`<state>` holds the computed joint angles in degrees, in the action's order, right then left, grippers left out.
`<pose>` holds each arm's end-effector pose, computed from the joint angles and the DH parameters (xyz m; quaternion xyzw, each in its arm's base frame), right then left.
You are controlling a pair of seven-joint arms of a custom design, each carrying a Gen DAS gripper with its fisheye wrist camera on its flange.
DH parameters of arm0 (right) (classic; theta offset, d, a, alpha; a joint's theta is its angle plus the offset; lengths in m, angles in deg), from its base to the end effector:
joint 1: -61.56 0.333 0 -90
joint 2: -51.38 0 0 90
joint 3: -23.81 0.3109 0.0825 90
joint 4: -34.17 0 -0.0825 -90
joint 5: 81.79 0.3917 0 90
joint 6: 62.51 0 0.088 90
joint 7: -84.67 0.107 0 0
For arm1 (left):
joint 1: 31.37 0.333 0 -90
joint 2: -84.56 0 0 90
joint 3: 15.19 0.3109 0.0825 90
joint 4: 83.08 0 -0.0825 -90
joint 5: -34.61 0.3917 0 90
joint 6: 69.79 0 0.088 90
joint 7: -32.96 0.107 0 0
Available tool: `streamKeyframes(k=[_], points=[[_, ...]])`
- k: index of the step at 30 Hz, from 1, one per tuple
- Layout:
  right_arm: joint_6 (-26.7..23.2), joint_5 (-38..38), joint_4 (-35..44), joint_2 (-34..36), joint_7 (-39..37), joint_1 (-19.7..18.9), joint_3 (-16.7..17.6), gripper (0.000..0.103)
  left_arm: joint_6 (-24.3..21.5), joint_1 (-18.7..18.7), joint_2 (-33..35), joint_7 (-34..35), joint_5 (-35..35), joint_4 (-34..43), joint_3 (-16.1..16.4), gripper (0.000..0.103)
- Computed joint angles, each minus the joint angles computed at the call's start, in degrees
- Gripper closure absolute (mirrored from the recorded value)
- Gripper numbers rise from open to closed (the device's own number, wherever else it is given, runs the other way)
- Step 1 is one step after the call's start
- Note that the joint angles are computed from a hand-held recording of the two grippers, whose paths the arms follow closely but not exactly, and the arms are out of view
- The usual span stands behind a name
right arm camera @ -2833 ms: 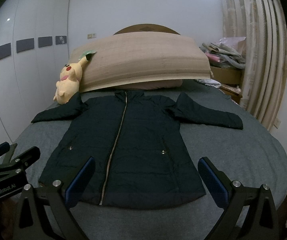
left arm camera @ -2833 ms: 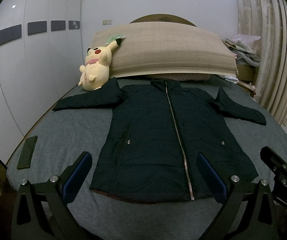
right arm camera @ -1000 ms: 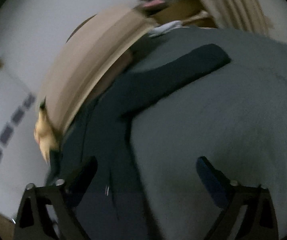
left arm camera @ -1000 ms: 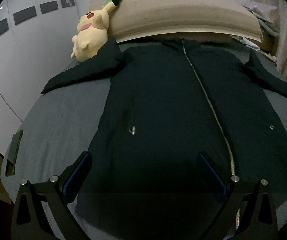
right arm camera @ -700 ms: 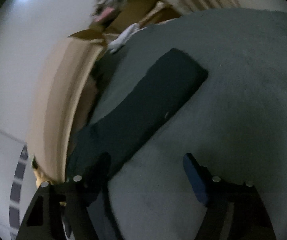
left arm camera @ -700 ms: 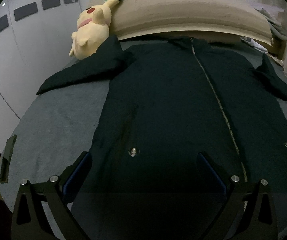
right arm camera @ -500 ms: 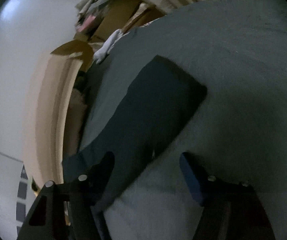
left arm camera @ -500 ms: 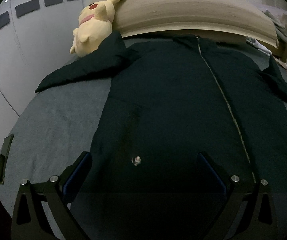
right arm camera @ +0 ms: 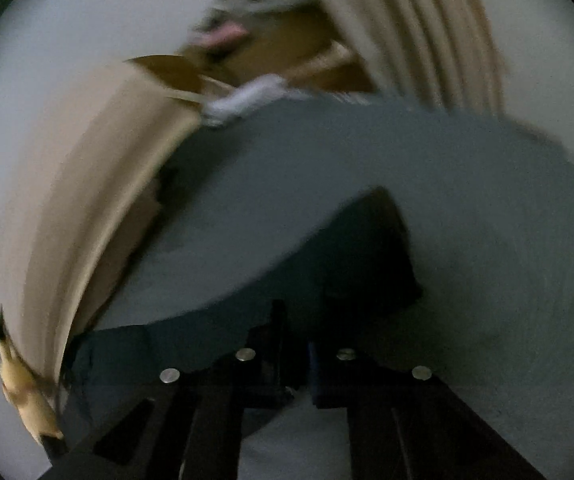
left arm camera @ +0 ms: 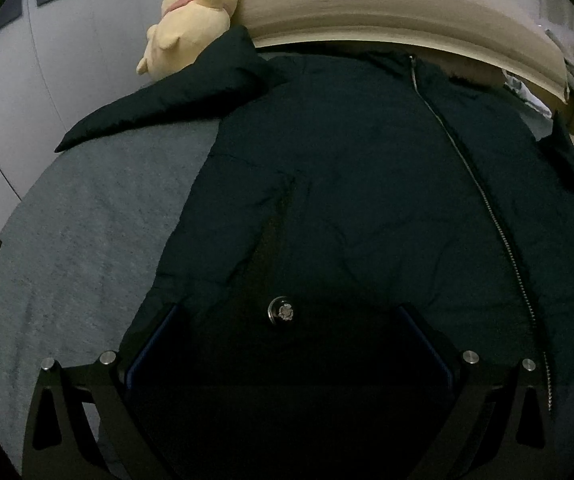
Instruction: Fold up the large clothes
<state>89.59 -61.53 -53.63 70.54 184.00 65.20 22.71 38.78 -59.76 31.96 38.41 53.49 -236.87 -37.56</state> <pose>0.7157 0.0243 0.5496 -0.5214 0.7533 -0.1350 0.3774 0.2132 -0.2283 0.4895 -0.8472 0.4324 -0.1326 0.2789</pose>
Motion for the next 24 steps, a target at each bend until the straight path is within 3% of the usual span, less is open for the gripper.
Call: streamKeyframes(k=[4, 7, 12, 19, 22, 23, 24], points=[[1.7, -2.32, 3.52, -1.83, -3.43, 3.36, 1.97, 0.094, 1.59, -0.09, -1.31, -0.35, 0.21, -1.36, 0.49, 0.0], [1.91, -3.19, 7.98, -1.86, -7.43, 6.42, 5.33, 0.094, 2.66, -0.01, -2.05, -0.99, 0.21, -2.09, 0.27, 0.0], [2.07, -3.62, 9.06, -2.86, -10.84, 13.57, 7.46, 0.094, 3.59, -0.14, -3.01, -1.63, 0.16, -2.8, 0.14, 0.0], [-1.01, -9.98, 7.81, -0.23, -7.22, 23.68, 8.11, 0.093, 4.71, -0.28, -4.54, -2.39, 0.25, -3.84, -0.01, 0.0], [-6.83, -14.56, 9.16, 2.54, -5.21, 27.23, 7.39, 0.084, 5.16, -0.29, -4.9, -2.72, 0.34, -4.17, -0.12, 0.0], [-8.32, -16.89, 9.59, 3.68, -3.98, 28.89, 6.94, 0.071, 5.26, -0.34, -5.05, -2.84, 0.35, -4.3, -0.17, 0.0], [-9.47, -17.73, 10.09, 4.53, -3.55, 29.58, 6.91, 0.043, 5.39, -0.32, -5.11, -2.96, 0.4, -4.38, -0.23, 0.0]])
